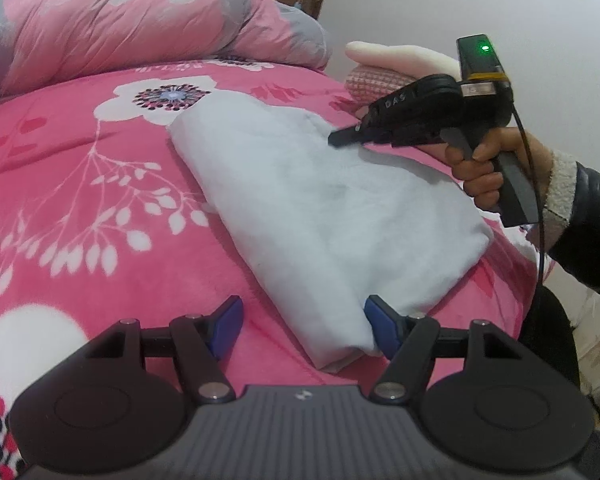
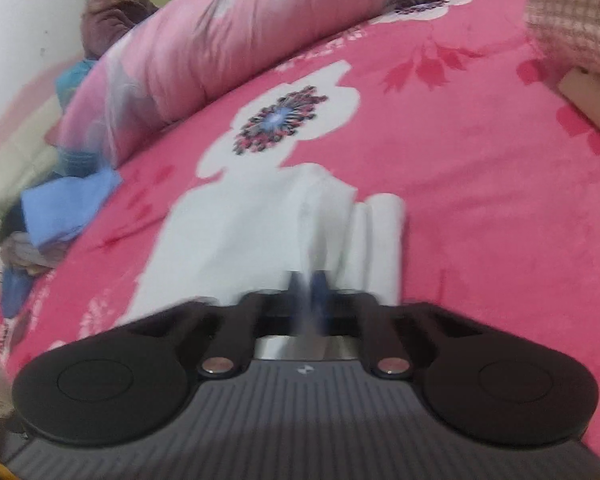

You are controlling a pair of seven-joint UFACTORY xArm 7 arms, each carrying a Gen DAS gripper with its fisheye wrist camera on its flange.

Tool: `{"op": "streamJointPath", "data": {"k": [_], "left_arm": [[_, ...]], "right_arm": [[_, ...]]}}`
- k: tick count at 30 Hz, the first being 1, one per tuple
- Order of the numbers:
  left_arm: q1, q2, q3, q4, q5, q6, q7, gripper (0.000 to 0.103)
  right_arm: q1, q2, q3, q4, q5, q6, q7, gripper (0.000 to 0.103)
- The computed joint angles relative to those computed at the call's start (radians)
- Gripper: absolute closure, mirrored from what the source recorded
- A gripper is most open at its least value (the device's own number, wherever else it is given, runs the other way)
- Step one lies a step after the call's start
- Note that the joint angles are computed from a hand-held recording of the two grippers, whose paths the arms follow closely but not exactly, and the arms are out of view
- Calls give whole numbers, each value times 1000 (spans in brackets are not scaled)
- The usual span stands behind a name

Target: Fold clothes

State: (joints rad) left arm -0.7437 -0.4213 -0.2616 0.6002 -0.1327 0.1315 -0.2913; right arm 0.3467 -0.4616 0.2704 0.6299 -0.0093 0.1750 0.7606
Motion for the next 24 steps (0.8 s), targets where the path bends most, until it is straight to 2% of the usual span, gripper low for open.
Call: {"op": "streamJointPath", "data": {"k": [5,11,16,19,24], "left_arm": [[-67,9,72,7,-42,13,88,34],[-65,11,70,12,-79,24,138,34],[-64,10,70,13,-102,28,161,34],[-62,9,68,14,-113,30,167,34],[-52,11,58,20,-118,40,164,34]], "right_arm": [[-183,-161,173,-114,-81,-133,150,101],[-197,-126,184,-148,-95,-106,199,98],[-267,-206,220,-133,-145,-41,258,94],[-258,-189,191,-95,-188,-68,210,94],[-134,20,87,49,-235,-68,-40,95]]}}
